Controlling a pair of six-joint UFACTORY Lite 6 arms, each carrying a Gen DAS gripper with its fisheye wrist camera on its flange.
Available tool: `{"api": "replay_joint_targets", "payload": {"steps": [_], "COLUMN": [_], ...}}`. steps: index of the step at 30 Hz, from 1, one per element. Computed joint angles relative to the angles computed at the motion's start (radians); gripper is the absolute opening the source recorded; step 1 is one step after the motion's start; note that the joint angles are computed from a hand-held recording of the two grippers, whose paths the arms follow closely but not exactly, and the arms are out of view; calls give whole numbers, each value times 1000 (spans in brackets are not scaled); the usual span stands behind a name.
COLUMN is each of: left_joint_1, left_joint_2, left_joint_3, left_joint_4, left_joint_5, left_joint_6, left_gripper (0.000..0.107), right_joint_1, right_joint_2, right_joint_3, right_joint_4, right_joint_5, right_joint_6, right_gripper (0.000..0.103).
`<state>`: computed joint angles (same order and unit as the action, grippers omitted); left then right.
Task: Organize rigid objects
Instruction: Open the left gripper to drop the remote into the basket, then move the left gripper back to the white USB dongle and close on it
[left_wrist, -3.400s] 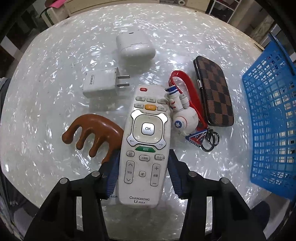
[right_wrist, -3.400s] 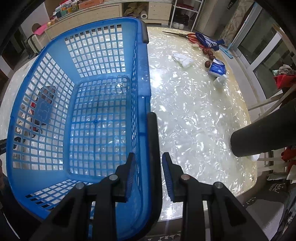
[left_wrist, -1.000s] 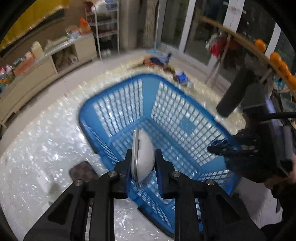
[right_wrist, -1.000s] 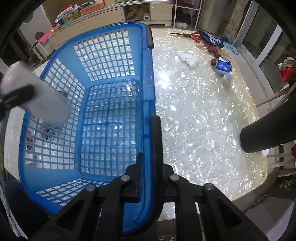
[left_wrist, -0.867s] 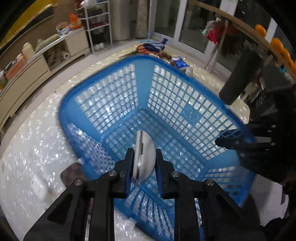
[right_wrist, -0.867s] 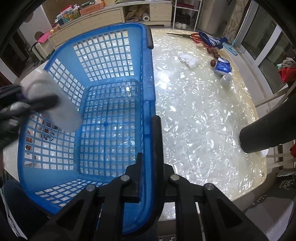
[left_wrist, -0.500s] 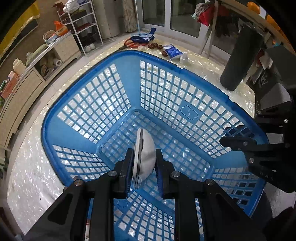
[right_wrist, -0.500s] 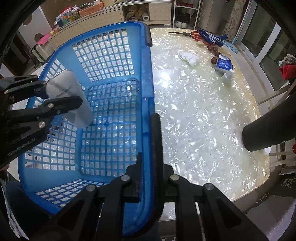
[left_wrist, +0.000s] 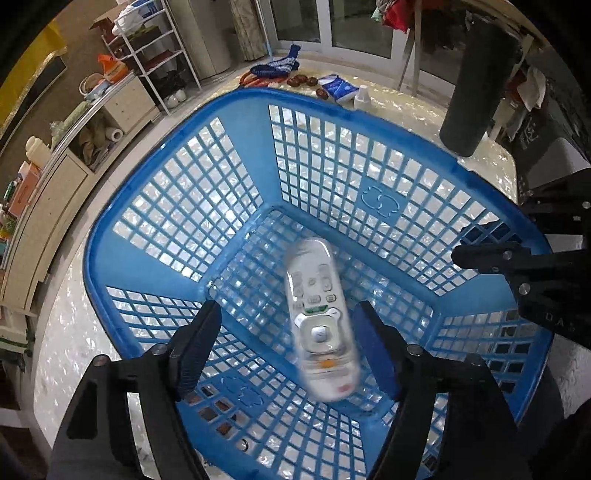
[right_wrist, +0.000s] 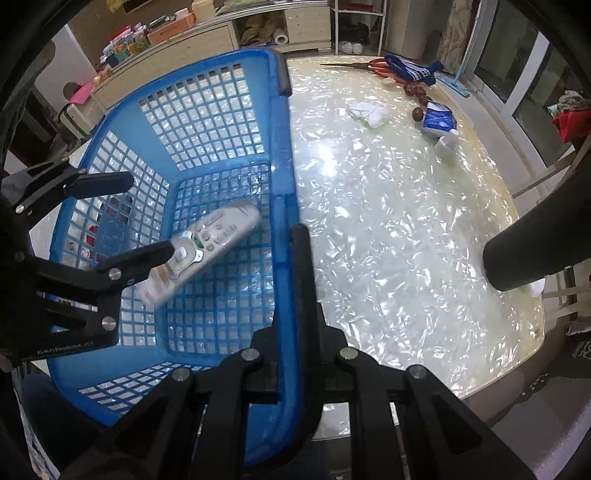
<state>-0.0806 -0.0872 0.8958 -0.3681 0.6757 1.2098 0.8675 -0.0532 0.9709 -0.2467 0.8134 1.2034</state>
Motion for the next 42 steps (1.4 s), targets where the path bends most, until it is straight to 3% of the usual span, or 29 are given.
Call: {"api": "replay_joint_targets", "payload": {"steps": [3, 9, 12, 21, 32, 42], "left_joint_1": [36, 152, 246, 545, 899, 1040], "left_joint_2": [-14, -63, -78, 3, 203, 412], "left_joint_3": [24, 87, 140, 303, 408, 375], "left_joint_4": [-19, -49, -44, -40, -24, 114], "left_joint_5": [53, 216, 313, 436, 493, 320], "left_joint_6": [37, 127, 169, 349, 739, 856], "left_gripper": [90, 99, 101, 101, 101, 101], "right_joint_1": [1, 3, 4, 23, 51, 70], "right_joint_2": [-5, 11, 26, 57, 73, 81], "right_joint_3": [-2, 16, 30, 67, 90, 97], "right_joint_4": [8, 4, -1, -16, -17, -18], "right_joint_5": [-2, 16, 25, 62, 87, 103], "right_joint_6": [1, -6, -12, -15, 3, 23], "right_gripper": [11, 11, 11, 11, 11, 12]}}
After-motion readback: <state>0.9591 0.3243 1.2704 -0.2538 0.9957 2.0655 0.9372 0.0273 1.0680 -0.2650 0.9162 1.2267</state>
